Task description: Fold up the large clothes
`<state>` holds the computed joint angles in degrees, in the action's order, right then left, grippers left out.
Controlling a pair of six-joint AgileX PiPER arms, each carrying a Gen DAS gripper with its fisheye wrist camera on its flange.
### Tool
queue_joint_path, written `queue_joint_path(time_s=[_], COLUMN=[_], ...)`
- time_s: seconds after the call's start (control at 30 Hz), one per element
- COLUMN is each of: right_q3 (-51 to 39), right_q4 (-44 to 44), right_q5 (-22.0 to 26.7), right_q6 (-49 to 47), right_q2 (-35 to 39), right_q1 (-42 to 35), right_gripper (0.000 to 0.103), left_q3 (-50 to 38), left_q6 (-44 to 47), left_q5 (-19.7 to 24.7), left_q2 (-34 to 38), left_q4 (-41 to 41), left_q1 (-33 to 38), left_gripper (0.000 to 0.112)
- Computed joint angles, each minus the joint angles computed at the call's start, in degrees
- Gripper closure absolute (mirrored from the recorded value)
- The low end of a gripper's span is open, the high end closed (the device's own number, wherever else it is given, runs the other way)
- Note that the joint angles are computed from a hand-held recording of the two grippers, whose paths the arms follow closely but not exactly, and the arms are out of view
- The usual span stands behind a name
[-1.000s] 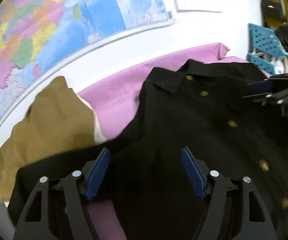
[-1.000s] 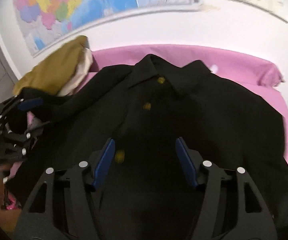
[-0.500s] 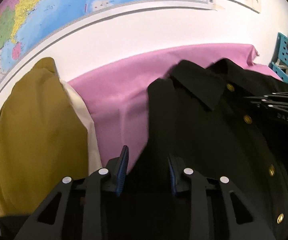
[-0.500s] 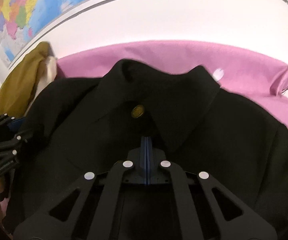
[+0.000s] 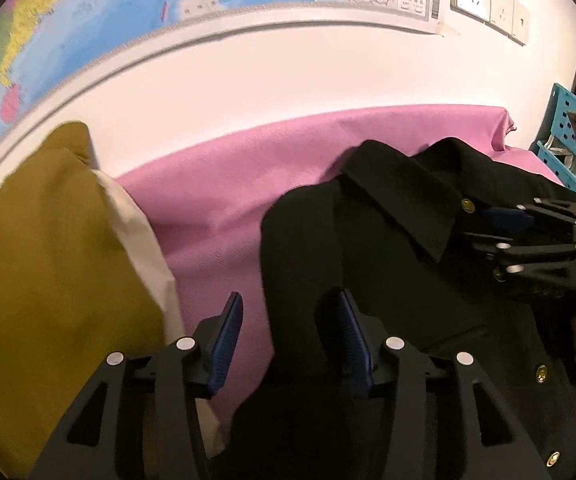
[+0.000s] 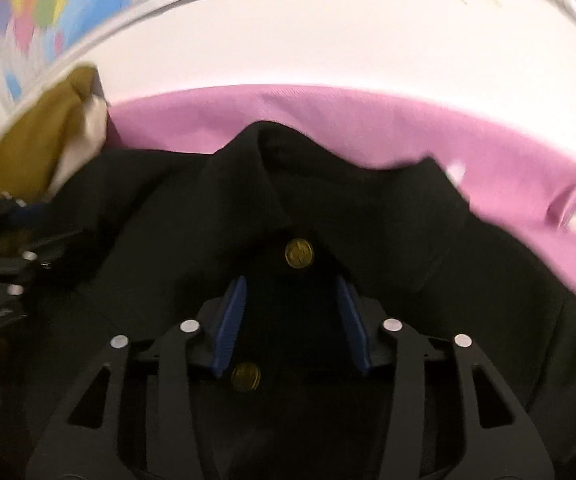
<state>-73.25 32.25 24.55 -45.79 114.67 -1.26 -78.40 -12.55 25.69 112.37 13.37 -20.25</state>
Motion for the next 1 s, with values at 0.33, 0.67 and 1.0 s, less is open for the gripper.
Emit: queue_joint_path(time_s=[0.33,0.67,1.0], right_q3=[-5.76,3.41,13.14], right_q4=[7.18,11.93,12.70], right_q5=[2.62,13.48,30.39], right_q6=[-4.08,-12.84,-27.09], right_q2=[-0.24,-9.78,-23.58], right_q1=[-1.30,-12.09,-61.63], right_gripper=[0.083,0.039,0.016], left_q3=[-1.39,4.14,15.41], left_q6=[-0.76,-8.67,12.95], left_q5=[-0.75,-2.80,-10.48], left_q2=[1.23,-1.96,-12.72], left_q4=[-0.83,10.72,-9.27], left_q1=[0.97,-2.14,-8.33], left_gripper=[0.065,0.055,0.044])
